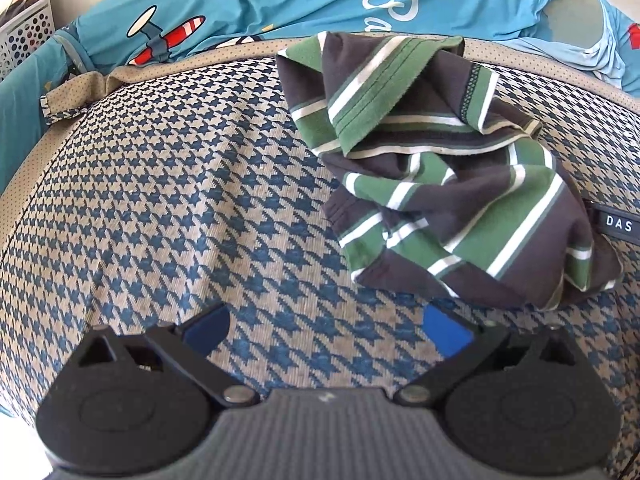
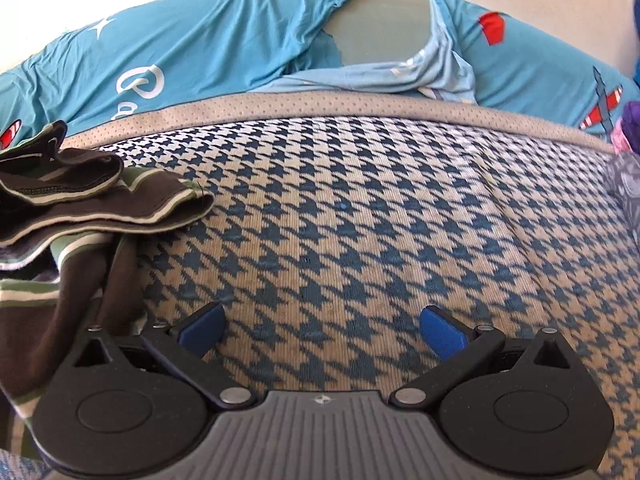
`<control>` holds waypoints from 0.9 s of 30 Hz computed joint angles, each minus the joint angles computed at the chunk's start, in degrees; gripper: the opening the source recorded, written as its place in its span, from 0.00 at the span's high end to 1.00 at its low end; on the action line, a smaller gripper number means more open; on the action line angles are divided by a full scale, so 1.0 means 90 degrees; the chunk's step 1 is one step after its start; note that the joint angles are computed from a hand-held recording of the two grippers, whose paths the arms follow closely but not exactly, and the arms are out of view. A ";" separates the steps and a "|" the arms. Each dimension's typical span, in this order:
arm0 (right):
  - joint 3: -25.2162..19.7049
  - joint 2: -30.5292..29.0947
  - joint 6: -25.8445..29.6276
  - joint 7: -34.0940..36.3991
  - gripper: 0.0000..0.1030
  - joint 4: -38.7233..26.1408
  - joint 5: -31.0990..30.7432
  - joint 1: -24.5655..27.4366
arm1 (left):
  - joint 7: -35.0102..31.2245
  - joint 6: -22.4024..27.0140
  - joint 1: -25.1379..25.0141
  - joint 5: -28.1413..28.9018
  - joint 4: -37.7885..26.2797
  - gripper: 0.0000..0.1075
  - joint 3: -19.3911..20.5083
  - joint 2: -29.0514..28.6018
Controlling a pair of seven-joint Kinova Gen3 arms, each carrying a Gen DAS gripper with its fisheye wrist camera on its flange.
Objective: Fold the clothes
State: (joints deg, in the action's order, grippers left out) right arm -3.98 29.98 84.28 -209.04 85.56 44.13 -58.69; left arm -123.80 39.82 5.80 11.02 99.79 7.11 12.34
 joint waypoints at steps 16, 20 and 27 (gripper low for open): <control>-0.0299 -0.0359 0.0330 0.0545 0.00 -0.0621 -0.0732 -0.0135 | -0.0297 -0.0026 -0.0012 0.0157 0.0148 0.04 0.0011 -0.0183; -0.0293 -0.0083 0.0789 0.1187 0.00 -0.1109 -0.0702 -0.0310 | -0.0040 -0.0068 0.0162 -0.0007 0.0168 0.04 0.0011 -0.0216; -0.0209 -0.0063 0.0747 0.1745 0.00 -0.1280 -0.0638 -0.0523 | 0.0086 -0.0032 0.0263 -0.0126 0.0212 0.04 0.0027 -0.0283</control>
